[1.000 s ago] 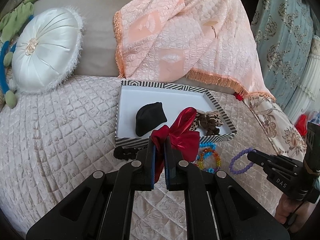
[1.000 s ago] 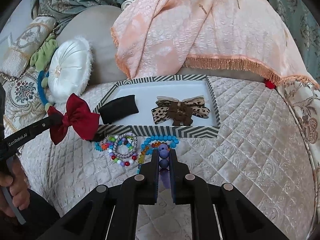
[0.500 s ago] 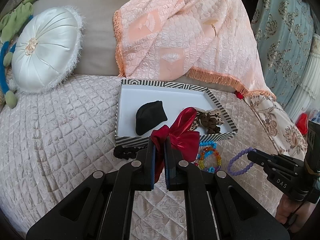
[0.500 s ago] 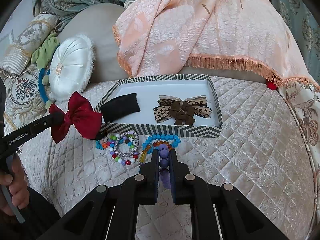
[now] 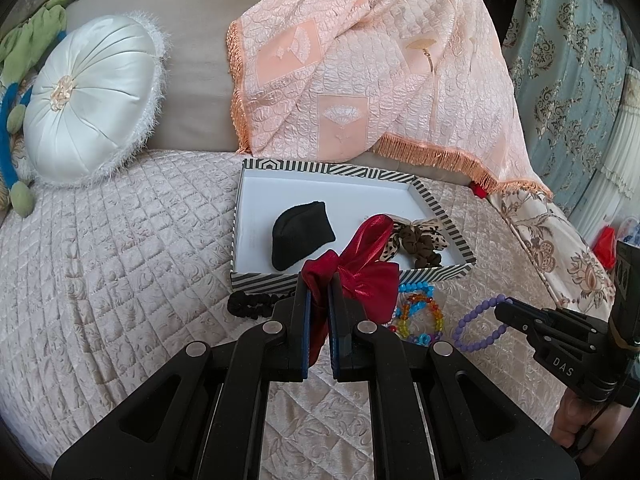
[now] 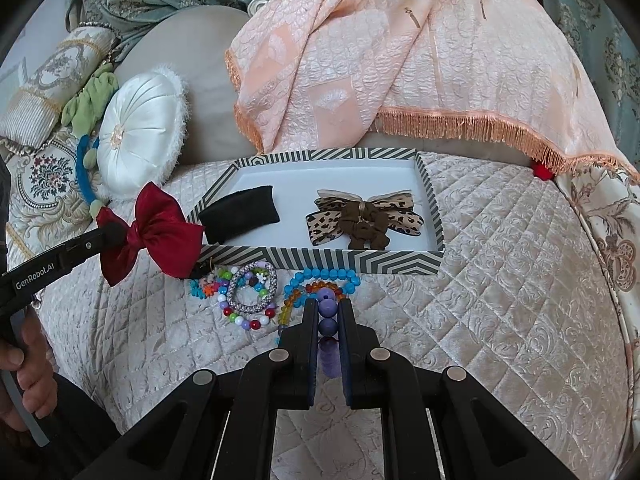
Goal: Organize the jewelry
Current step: 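Lift the purple bracelet with the right tool while the left holds the red bow, then carry the red bow over the tray with the left tool while the right carries the bracelet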
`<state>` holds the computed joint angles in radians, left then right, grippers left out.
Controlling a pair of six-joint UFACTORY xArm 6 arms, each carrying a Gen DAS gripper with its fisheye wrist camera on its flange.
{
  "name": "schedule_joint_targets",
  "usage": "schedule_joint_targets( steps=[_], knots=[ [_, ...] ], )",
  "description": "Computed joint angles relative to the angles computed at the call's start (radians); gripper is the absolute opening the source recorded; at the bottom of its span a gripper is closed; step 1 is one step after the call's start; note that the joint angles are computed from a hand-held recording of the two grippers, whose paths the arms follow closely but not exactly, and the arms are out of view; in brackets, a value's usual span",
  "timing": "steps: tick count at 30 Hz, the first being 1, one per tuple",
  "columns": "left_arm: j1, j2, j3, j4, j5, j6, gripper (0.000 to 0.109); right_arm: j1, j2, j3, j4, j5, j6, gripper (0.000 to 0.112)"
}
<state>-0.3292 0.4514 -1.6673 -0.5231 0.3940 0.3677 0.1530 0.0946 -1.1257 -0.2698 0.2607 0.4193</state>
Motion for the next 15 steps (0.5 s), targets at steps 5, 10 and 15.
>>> schedule_joint_targets(
  steps=[5,10,15],
  knots=[
    [0.0,-0.001,0.002,0.0,-0.001,0.0,0.006,0.0,0.001,-0.002,-0.003,0.005,0.005,0.008],
    [-0.001,0.001,0.001,-0.002,-0.004,0.003,0.006,0.0,0.002,-0.003,-0.005,0.009,0.006,0.009],
    [-0.001,0.003,0.002,-0.005,-0.006,0.005,0.006,0.0,0.002,-0.006,-0.009,0.014,0.009,0.009]
  ],
)
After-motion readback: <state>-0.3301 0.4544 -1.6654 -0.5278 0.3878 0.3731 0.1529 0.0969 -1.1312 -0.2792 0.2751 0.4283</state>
